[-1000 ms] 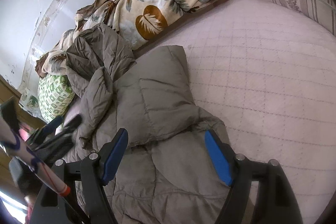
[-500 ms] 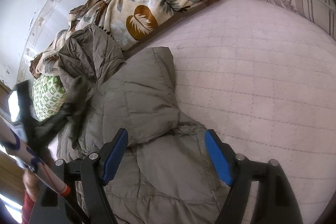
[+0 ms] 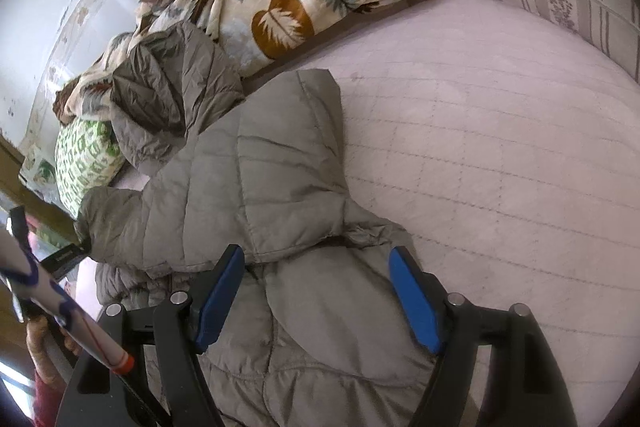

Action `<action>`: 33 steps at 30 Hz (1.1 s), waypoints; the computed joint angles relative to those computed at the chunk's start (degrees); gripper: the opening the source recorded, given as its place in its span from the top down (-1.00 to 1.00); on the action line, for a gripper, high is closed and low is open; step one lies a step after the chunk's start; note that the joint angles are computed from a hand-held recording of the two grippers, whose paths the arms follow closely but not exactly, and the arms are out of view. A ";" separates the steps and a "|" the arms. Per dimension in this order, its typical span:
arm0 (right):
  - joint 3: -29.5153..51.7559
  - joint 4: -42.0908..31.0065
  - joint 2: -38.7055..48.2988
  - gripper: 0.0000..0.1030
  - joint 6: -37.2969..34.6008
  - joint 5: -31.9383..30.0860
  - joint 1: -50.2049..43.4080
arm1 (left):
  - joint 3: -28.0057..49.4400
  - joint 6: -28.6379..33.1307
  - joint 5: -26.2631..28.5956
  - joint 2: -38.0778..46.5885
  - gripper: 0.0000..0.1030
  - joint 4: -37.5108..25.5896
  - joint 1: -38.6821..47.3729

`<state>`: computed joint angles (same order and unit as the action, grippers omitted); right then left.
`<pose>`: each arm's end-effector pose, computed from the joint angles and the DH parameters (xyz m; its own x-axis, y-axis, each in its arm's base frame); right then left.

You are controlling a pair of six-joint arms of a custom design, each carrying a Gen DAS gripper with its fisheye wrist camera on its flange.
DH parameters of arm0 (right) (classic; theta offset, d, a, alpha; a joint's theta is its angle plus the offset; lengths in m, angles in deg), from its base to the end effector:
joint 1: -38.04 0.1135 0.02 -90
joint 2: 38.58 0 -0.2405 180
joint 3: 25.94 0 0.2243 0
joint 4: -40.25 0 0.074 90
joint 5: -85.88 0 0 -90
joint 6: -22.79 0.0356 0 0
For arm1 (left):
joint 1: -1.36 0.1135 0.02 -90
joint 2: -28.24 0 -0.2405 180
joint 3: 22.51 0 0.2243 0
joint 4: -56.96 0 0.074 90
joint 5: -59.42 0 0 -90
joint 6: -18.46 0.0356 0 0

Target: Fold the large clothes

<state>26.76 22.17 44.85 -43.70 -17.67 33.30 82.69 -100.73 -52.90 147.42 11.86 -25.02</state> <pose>0.2566 -0.0129 0.1561 -0.7170 0.4486 -0.5336 0.2318 0.8753 0.4244 0.3732 -0.1700 0.1776 -0.7862 -0.1137 -0.6075 -0.1686 0.9851 0.0338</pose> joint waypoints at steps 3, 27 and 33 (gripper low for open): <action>0.40 0.02 0.59 -0.54 -0.53 1.49 1.33 | -5.31 -1.17 2.58 -1.17 0.77 4.35 1.24; 9.21 1.76 12.14 -0.48 1.51 14.79 9.21 | 2.17 -2.47 3.72 2.44 -0.28 -4.77 7.23; 12.96 -0.92 16.15 -0.49 0.46 17.46 10.56 | 2.90 0.83 -2.86 3.66 -0.28 -4.79 4.41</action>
<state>39.73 21.25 61.00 -43.24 -0.21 43.85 85.59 -99.90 -55.75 151.09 7.06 -20.62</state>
